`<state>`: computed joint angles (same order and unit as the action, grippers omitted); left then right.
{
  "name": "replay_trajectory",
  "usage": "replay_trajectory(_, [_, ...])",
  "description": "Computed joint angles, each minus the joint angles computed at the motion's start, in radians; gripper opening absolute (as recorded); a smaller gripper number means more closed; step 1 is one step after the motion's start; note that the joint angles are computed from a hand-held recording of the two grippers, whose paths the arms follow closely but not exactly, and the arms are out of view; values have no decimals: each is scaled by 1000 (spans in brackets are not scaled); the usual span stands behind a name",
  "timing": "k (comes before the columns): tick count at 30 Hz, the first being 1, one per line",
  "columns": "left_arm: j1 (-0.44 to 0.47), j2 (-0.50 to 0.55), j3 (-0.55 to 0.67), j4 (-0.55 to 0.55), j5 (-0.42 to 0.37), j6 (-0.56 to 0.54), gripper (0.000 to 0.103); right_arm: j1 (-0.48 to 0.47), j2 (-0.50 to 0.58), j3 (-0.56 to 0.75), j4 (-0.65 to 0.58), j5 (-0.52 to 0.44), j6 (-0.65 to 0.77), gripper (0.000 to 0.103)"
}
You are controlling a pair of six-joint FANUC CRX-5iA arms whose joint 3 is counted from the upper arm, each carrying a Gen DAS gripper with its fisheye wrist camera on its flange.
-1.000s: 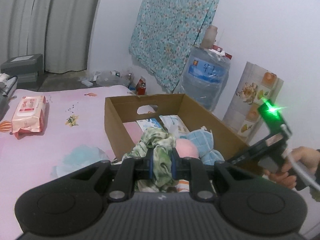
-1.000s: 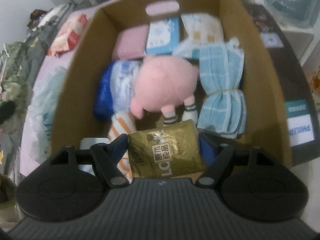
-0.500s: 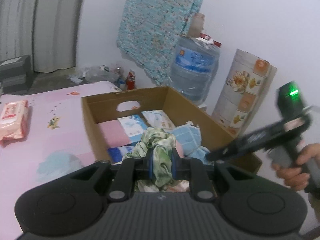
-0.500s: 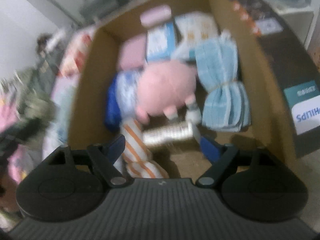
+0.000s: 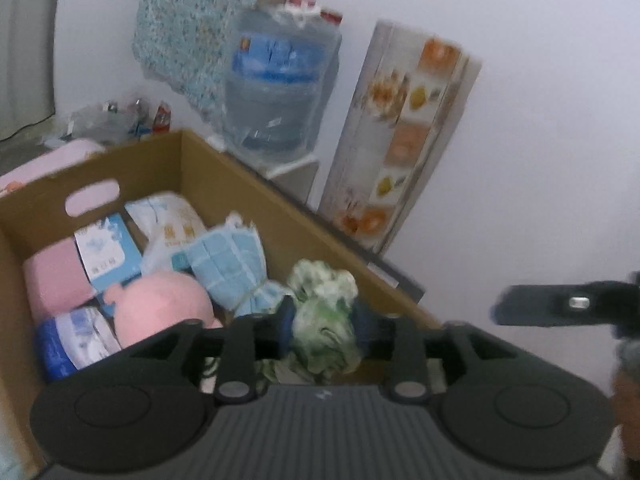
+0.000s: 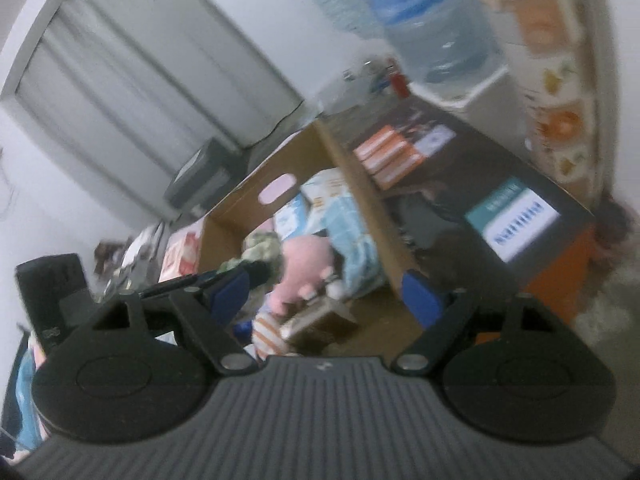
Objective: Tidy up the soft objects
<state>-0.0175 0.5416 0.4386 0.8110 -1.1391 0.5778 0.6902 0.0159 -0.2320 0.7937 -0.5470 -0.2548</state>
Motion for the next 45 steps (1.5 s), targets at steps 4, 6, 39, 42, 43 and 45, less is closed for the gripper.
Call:
replay_trajectory(4, [5, 5, 7, -64, -21, 60, 52, 3, -34, -125, 163, 34, -250, 84])
replay_trajectory(6, [18, -6, -5, -62, -20, 63, 58, -4, -37, -173, 266, 54, -378, 84])
replay_trajectory(39, [406, -437, -428, -375, 311, 374, 103, 291, 426, 507, 185, -468, 267, 102])
replay_trajectory(42, [402, -475, -475, -421, 376, 366, 103, 322, 480, 586, 176, -582, 300, 102])
replay_trajectory(43, [403, -479, -485, -414, 378, 341, 103, 331, 500, 613, 177, -621, 308, 102])
replay_trajectory(45, [412, -463, -476, -380, 326, 278, 103, 347, 549, 671, 192, -713, 325, 102])
